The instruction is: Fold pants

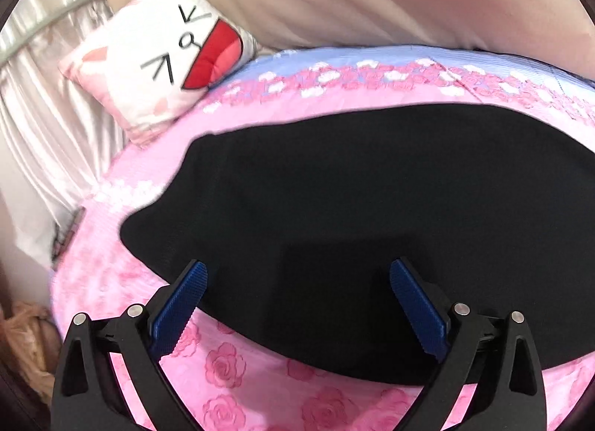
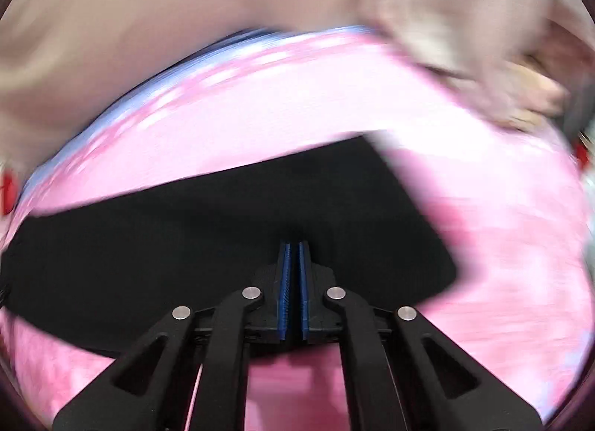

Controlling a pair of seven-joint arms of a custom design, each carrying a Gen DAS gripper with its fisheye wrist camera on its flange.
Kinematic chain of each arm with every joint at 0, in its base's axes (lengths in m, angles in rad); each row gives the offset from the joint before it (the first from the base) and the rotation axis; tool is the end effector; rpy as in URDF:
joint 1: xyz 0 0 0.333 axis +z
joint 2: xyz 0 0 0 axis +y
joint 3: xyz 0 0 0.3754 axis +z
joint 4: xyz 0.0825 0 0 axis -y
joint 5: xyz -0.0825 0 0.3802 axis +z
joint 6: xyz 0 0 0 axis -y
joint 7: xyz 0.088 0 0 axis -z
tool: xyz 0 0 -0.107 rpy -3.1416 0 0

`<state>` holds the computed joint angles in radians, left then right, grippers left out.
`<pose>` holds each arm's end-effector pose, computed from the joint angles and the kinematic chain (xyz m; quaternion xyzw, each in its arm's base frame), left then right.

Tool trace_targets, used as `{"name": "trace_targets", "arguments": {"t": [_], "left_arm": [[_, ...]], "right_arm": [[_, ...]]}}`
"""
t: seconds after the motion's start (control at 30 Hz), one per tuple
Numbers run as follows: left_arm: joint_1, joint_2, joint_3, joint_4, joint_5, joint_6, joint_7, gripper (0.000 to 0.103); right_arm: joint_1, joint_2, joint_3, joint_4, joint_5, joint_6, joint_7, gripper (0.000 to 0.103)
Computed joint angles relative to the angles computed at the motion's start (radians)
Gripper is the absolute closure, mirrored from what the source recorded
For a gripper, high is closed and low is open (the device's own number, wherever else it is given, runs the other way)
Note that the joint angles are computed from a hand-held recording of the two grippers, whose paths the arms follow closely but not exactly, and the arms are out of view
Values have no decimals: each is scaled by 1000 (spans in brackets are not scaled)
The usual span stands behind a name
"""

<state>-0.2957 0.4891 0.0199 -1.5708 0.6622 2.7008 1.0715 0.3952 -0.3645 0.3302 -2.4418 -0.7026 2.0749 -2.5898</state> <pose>0.7196 -0.2286 0.4802 -0.5521 0.7449 -0.1855 0.3254 0.3231 0.2567 0.4995 -0.2384 0.9044 -0.2973 0.1921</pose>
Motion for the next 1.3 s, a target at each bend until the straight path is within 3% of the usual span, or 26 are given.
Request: {"name": "trace_targets", "arguments": {"t": [0.07,0.13,0.17,0.2,0.27,0.33,0.37,0.4,0.43,0.5,0.57,0.6,0.67,0.7,0.73,0.8,0.83,0.87,0.93,1.03,1.13,1.17,1.2,1.23,1.27,1.3], "left_arm": [[-11,-25,-11,-18,3,24,-7,6],[-25,-38,-31,-26,-3,47,-3,6],[-36,-35,-37,-22,-4,48,1,6],[-52,-29,-48,-14,-5,43,13,6],[-84,-17,-51,0,6,21,29,6],[-118,-9,-49,6,28,-1,32,6],[-128,-8,-51,3,34,-4,34,6],[-137,-7,-56,-2,37,-8,39,6],[-143,-3,-59,-1,38,-15,43,6],[-153,8,-64,8,34,-31,50,6],[-179,19,-48,18,59,-43,25,6],[-200,20,-28,19,92,-43,-11,6],[-206,24,-25,26,115,-47,-27,6],[-203,25,-28,26,119,-47,-28,6],[-197,26,-34,26,118,-44,-25,6],[-179,26,-49,22,95,-34,-15,5],[-171,27,-55,19,77,-26,-18,5],[-170,27,-53,15,70,-18,-33,5],[-177,29,-43,14,69,-11,-57,5],[-199,32,-26,20,97,-21,-82,5],[-202,31,-24,18,116,-23,-98,5],[-197,31,-30,18,112,-22,-94,5],[-189,31,-37,17,102,-21,-88,5],[-181,30,-46,16,89,-17,-81,5],[-174,30,-52,14,76,-12,-73,5],[-170,30,-54,13,67,-9,-68,5]], "right_arm": [[15,-79,9,-60,-44,32,108,95],[10,-69,8,-45,-66,59,31,94],[9,-45,-16,-42,-100,131,-27,95],[3,-36,-29,-40,-79,147,-99,97],[-39,-12,-14,-28,-31,106,-183,101],[-50,-83,-33,-80,-48,128,-59,102],[-59,-96,-15,-67,-52,66,-41,94],[-86,-98,10,-46,-80,46,-72,94],[-84,-82,0,-28,-119,81,-85,94],[-80,-24,-66,-4,-209,295,-123,94],[-79,77,-117,46,-214,434,-228,95],[-91,139,-118,84,-170,430,-333,96],[-95,169,-117,102,-139,345,-401,101],[-89,138,-143,66,-189,367,-356,101],[-104,99,-135,38,-171,333,-322,101],[-125,9,-101,-5,-118,177,-237,102],[-130,-29,-86,-17,-113,144,-188,94],[-134,-49,-64,-15,-129,138,-159,94],[-130,-30,-61,7,-197,247,-181,94],[-82,138,-88,123,-211,345,-378,95],[-95,217,-76,173,-127,209,-521,97],[-70,185,-109,132,-151,206,-466,97],[-64,118,-127,77,-142,148,-356,97],[-78,62,-110,34,-112,104,-316,100],[-88,-16,-96,-20,-86,55,-247,93],[-86,-74,-73,-43,-27,-47,-204,93]]}}
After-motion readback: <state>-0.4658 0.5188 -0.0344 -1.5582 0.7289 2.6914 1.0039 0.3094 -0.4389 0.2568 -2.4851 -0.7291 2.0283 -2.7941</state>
